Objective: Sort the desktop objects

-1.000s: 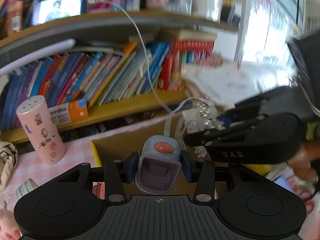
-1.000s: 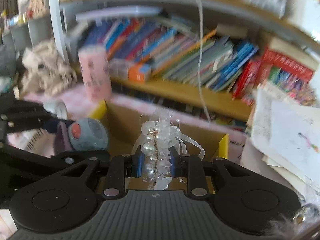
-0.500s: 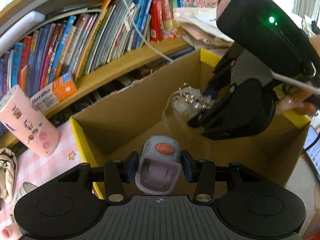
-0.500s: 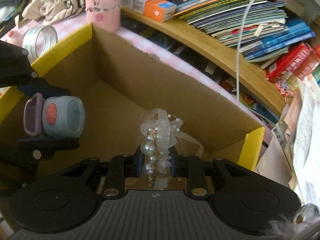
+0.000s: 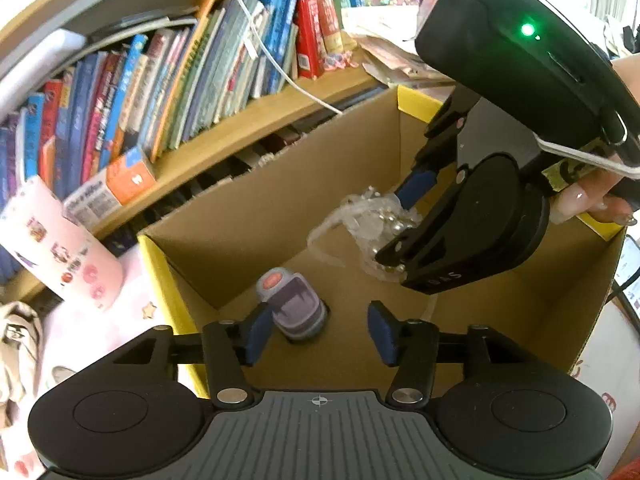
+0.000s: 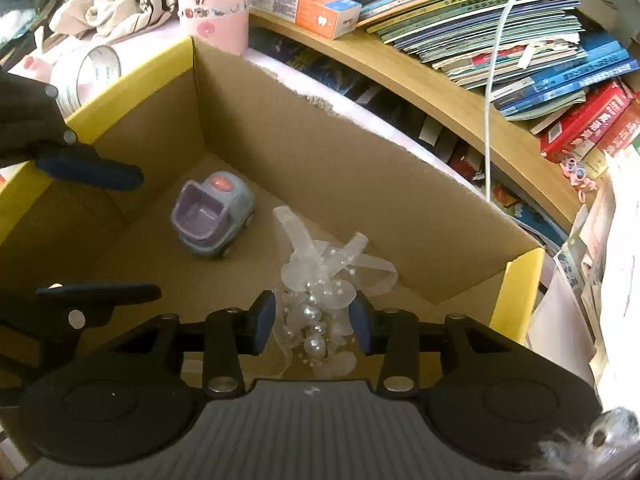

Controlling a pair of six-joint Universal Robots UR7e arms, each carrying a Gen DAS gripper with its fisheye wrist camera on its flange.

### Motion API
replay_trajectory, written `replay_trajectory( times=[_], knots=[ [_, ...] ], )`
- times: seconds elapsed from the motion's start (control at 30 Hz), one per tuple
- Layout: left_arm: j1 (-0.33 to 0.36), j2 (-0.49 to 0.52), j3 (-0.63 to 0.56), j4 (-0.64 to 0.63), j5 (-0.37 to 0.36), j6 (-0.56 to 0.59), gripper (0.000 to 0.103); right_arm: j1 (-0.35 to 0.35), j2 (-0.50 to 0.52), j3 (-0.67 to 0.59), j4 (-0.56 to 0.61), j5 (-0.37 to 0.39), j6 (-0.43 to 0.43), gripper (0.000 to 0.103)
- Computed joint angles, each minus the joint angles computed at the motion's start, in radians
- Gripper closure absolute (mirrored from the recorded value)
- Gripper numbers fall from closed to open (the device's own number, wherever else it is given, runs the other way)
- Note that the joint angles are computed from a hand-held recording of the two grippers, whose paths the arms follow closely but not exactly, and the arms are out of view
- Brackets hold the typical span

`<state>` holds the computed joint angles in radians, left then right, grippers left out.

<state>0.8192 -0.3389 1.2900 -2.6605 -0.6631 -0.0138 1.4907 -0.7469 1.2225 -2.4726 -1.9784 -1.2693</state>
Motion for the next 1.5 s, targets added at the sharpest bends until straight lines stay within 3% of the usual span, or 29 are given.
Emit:
replay_trajectory(
  times=[0.47,0.7,0.93,1.5],
  knots=[
    [-0.053,-0.055,0.12,-0.201,0.043,0.028,0.031,-0.002,-0.148,0.133,-0.008,0.137,0.064,0.056],
    [-0.084,-0.08,0.188,-0.277,0.068,0.036,0.021,-0.004,-0.218,0.225,-0.07,0.165,0.069,0.045],
    [-0.106,-0.116,0.266,-0.367,0.056,0.04,0.016,-0.002,-0.283,0.327,-0.165,0.175,0.091,0.035],
    [-0.149,-0.246,0.49,-0.498,-0.024,0.07,0.011,0.011,-0.431,0.584,-0.383,0.138,0.235,0.031]
  ],
)
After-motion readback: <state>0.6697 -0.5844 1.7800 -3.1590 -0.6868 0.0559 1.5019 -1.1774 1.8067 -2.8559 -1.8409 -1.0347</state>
